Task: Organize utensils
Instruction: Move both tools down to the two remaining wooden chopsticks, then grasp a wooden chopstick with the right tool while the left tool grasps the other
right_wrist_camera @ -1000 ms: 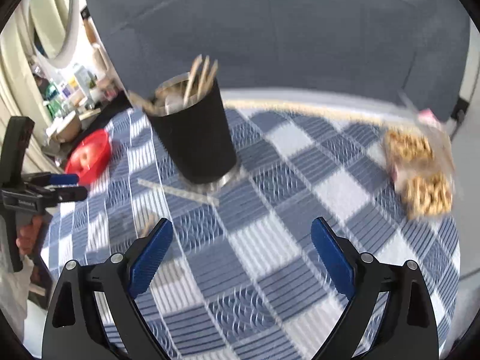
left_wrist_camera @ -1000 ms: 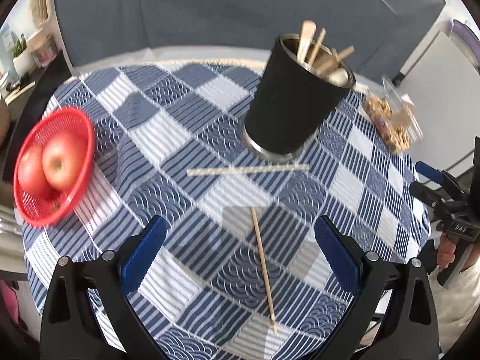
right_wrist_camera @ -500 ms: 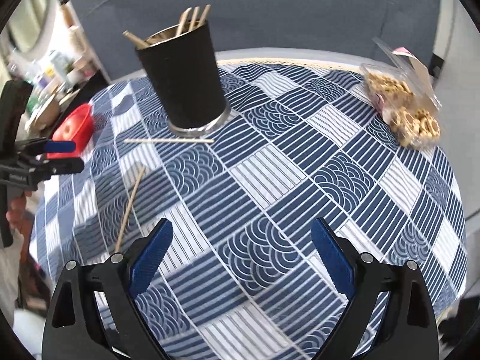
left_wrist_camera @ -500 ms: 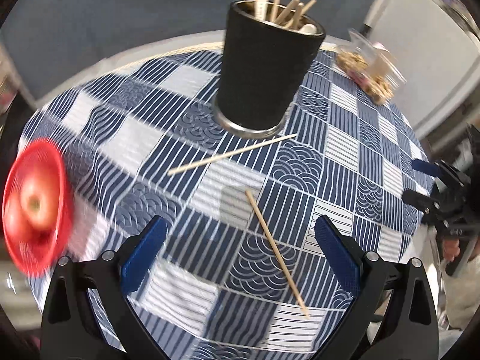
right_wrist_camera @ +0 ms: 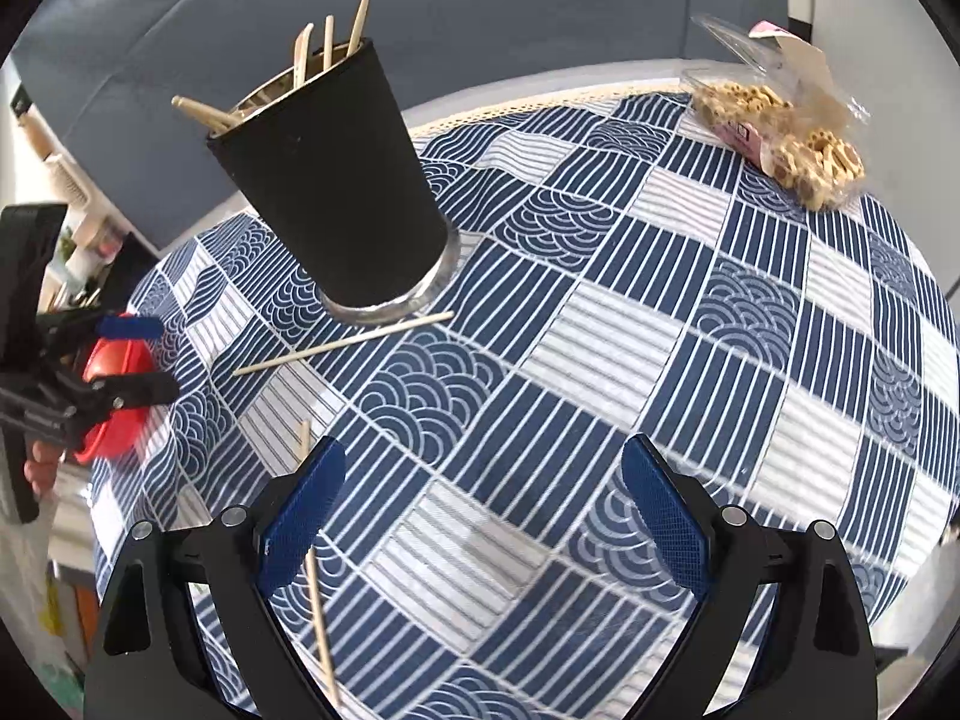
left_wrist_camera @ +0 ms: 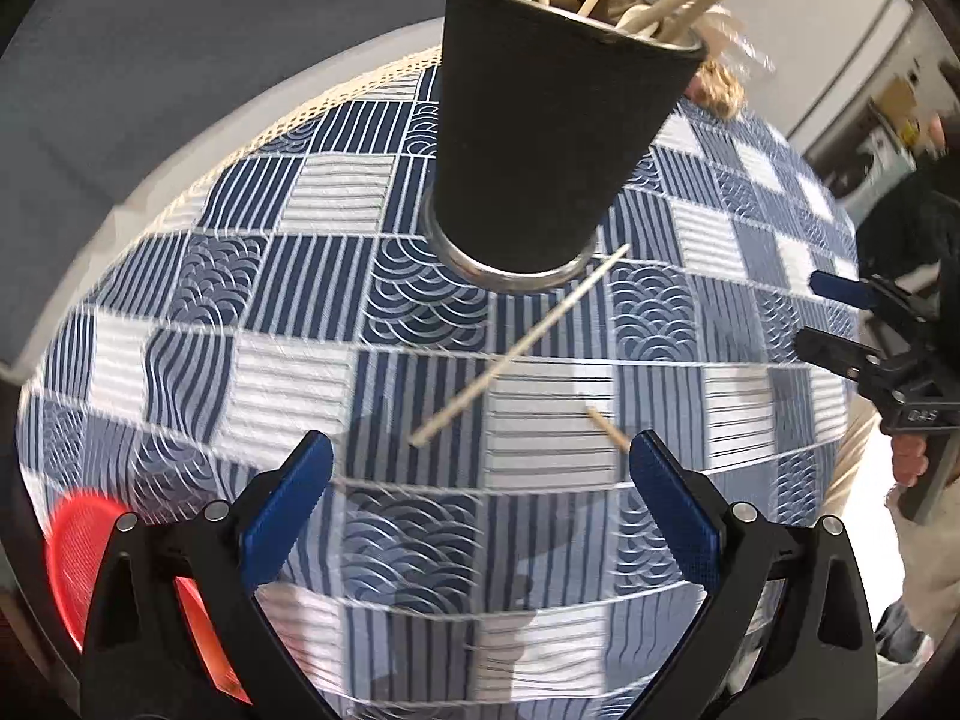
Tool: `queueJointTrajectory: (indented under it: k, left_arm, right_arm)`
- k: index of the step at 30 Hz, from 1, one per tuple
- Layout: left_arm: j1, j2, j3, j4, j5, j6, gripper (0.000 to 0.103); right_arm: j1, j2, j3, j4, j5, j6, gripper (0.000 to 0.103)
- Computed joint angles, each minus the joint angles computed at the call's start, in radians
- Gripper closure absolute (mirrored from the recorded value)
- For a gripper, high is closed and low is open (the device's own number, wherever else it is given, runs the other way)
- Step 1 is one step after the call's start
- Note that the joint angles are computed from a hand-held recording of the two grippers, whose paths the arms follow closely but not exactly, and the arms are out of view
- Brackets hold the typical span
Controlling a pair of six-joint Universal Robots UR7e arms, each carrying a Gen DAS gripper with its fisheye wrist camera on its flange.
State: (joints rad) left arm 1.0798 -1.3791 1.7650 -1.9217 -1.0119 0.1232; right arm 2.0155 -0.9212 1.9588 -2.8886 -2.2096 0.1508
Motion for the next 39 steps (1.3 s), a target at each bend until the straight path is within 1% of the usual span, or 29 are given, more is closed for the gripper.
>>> queueJointTrajectory:
  k: [2,4,5,7,9,10,11,12,14,15,17,19,20,22,24,25,27,28,29,32,36,39]
  left_arm:
    - [0.015,0.031,-0.037,0.028,-0.011,0.014,0.006]
    - [0.022,0.054,-0.056,0.034,-0.016,0.044,0.006]
    - [0.024,0.064,-0.060,0.029,-0.012,0.057,0.006]
    - [0.027,0.079,-0.069,0.033,-0.018,0.064,0.006]
    - [0.038,0.098,-0.090,0.046,-0.056,0.062,0.006]
    - [0.040,0.105,-0.096,0.053,-0.068,0.070,0.006]
    - [0.038,0.108,-0.093,0.046,-0.066,0.082,0.006]
    - [0.036,0.110,-0.087,0.036,-0.057,0.098,0.006]
    - [0.033,0.120,-0.085,0.047,-0.041,0.122,0.006]
    - [0.032,0.124,-0.085,0.050,-0.038,0.130,0.006]
    - [0.031,0.132,-0.076,0.045,-0.024,0.163,0.006]
    - [0.035,0.145,-0.073,0.046,-0.013,0.174,0.006]
    - [0.040,0.156,-0.081,0.052,-0.010,0.175,0.006]
    - [0.050,0.176,-0.090,0.059,0.001,0.167,0.006]
    - [0.063,0.194,-0.093,0.070,0.011,0.143,0.006]
    - [0.061,0.189,-0.071,0.033,0.027,0.159,0.006]
    - [0.044,0.168,0.006,-0.080,0.081,0.244,0.004]
    - [0.043,0.155,0.031,-0.126,0.073,0.267,0.004]
    - [0.047,0.152,0.034,-0.137,0.064,0.256,0.004]
    - [0.051,0.138,0.048,-0.167,0.053,0.274,0.004]
    - [0.051,0.119,0.071,-0.204,0.052,0.266,0.004]
    - [0.048,0.105,0.097,-0.244,0.056,0.246,0.004]
  right_arm:
    - [0.008,0.013,0.006,-0.008,-0.016,0.039,0.014]
    - [0.023,0.022,0.014,-0.020,-0.048,0.063,0.014]
    - [0.027,0.022,0.019,-0.021,-0.052,0.076,0.014]
    - [0.031,0.016,0.034,-0.010,-0.032,0.124,0.014]
    - [0.038,0.015,0.040,0.007,-0.027,0.138,0.014]
    - [0.046,0.020,0.041,0.010,-0.044,0.140,0.014]
    - [0.053,0.024,0.044,0.013,-0.058,0.148,0.014]
    - [0.054,0.022,0.049,0.024,-0.049,0.170,0.014]
    - [0.046,0.015,0.067,0.015,0.010,0.197,0.014]
    - [0.045,0.018,0.073,0.007,0.023,0.204,0.014]
    - [0.058,0.041,0.075,0.000,-0.014,0.220,0.014]
    - [0.079,0.080,0.067,0.016,-0.087,0.254,0.014]
    - [0.082,0.089,0.067,0.017,-0.089,0.259,0.014]
    - [0.078,0.102,0.069,0.023,-0.040,0.277,0.014]
    - [0.076,0.123,0.064,0.033,-0.021,0.281,0.014]
    - [0.081,0.137,0.060,0.028,-0.037,0.271,0.010]
    - [0.107,0.176,0.033,0.058,-0.111,0.243,0.007]
    - [0.120,0.199,0.015,0.090,-0.159,0.232,0.006]
    - [0.129,0.213,0.009,0.080,-0.179,0.208,0.008]
    - [0.123,0.208,0.005,0.099,-0.168,0.223,0.006]
    - [0.118,0.201,0.009,0.096,-0.163,0.198,0.006]
    - [0.121,0.204,0.005,0.107,-0.161,0.200,0.006]
